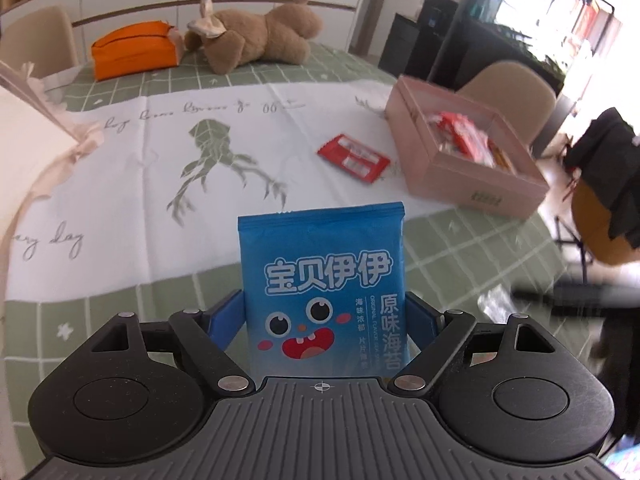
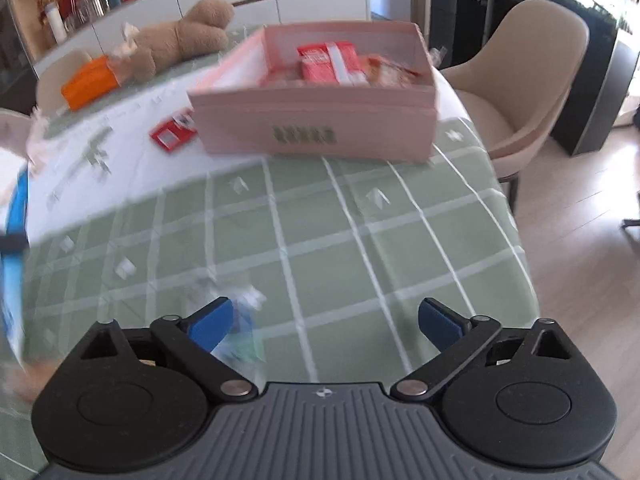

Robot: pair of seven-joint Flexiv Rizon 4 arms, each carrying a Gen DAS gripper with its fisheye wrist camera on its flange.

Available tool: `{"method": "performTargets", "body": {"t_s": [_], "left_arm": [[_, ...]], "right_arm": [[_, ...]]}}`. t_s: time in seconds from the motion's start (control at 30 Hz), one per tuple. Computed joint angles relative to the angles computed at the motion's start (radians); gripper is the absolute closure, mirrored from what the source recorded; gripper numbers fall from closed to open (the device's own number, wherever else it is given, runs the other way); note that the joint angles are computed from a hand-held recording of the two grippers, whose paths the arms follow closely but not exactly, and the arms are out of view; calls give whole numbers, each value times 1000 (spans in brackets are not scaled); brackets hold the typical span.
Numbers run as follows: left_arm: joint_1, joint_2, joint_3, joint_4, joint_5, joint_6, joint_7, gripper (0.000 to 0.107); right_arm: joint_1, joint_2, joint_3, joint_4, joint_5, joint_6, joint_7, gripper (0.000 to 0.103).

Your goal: Organize snacks

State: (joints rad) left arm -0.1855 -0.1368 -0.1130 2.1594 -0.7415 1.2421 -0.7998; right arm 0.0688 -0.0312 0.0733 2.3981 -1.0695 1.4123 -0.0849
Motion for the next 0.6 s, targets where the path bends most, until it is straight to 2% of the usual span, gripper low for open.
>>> {"method": "performTargets", "body": {"t_s": [0.07,0.13,0.3,0.43,0.5,0.57,0.6], "left_arm": [[1,3,29,2,102,-15,-59,19],[10,1,39,12,140,-7,-86,19],[37,3,33,46,103,1,-73,18],[52,6,32,72,75,-7,-48,18],[51,19,17,103,-2,13,21,18],[44,28,16,119,-36,25,64,18],[40,32,15,128,-60,30,91,18]], "right_arm": [[24,-21,15,-58,75,-19,-95,4],[57,-53,23,-133,134,-46,-191,4],[120,-210,105,-404,512,-120,-616,11],[187,-385,86,-688,593,-287,-760,13],[212,-475,64,-820,634,-370,-796,19],[228,-572,45,-964,688,-470,-825,46],[239,-608,29,-1016,705,-508,-828,51]]}}
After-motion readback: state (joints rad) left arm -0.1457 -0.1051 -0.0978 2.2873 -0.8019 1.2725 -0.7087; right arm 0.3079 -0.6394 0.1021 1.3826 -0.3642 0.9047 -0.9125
